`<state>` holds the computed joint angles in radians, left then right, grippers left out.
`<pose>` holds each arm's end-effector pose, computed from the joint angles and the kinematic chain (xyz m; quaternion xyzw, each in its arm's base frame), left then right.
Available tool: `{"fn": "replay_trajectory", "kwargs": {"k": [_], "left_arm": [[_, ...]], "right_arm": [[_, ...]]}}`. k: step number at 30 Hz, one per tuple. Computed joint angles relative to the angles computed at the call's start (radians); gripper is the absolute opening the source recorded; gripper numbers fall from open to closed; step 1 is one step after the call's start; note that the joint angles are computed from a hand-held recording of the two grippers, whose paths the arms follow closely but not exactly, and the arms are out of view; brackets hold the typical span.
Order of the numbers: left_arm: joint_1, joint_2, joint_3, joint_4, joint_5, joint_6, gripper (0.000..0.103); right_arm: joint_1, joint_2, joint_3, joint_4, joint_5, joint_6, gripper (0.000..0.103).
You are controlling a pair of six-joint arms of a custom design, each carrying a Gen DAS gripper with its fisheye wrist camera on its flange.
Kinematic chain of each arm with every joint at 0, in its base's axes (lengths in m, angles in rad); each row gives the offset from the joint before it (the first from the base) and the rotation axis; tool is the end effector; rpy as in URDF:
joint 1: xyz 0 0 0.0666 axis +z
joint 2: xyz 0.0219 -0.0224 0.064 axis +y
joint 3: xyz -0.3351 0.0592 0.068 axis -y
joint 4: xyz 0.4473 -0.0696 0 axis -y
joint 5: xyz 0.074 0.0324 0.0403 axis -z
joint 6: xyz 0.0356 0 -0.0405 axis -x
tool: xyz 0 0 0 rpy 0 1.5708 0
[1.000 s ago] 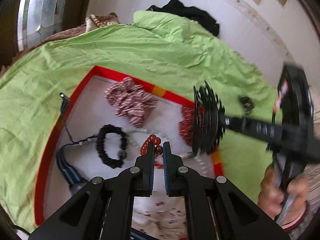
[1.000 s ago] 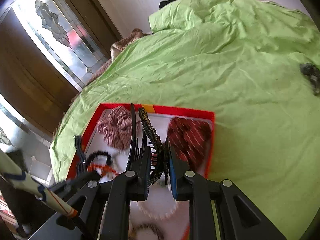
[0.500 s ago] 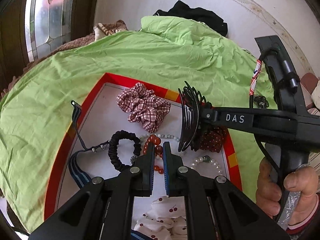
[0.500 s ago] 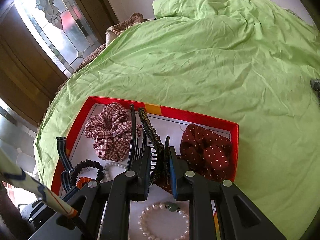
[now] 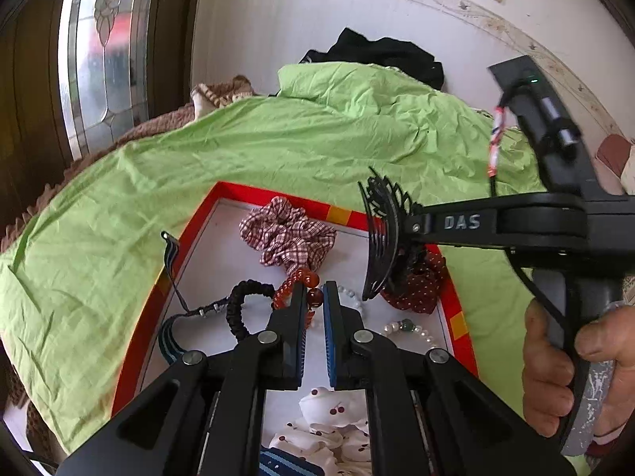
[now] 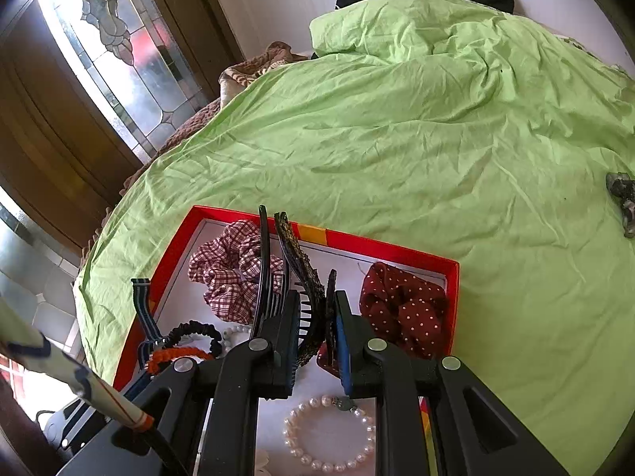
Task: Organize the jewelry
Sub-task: 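Lower both tools into the tray and open them to release the items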
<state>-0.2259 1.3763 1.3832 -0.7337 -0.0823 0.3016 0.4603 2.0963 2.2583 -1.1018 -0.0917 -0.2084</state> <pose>0.5393 -0.1214 0.4027 -0.0513 0.9102 -0.0705 0.4049 0.6749 0.3378 0.3700 -0.1334 0.9403 0.1429 0.2785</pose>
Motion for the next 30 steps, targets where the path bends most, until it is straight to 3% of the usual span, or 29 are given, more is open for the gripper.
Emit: {"fn": "replay_trajectory", "kwargs": {"k": [15, 20, 26, 30], "left_arm": [[-0.016, -0.030, -0.021, 0.034, -0.002, -0.015, 0.008], [0.010, -0.065, -0.054, 0.097, 0.119, 0.031, 0.008], [0.071, -0.036, -0.039, 0.070, 0.279, 0.140, 0.008], [0.073, -0.010, -0.020, 0.022, 0.266, 0.144, 0.008]], "right_arm": [[-0.004, 0.006, 0.002, 0.000, -0.008, -0.013, 0.018], [-0.008, -0.003, -0.010, 0.024, -0.018, -0.025, 0.018], [-0.007, 0.002, -0.010, 0.032, -0.024, -0.025, 0.018], [-0.006, 0.028, 0.010, 0.012, -0.029, -0.022, 0.018]]}}
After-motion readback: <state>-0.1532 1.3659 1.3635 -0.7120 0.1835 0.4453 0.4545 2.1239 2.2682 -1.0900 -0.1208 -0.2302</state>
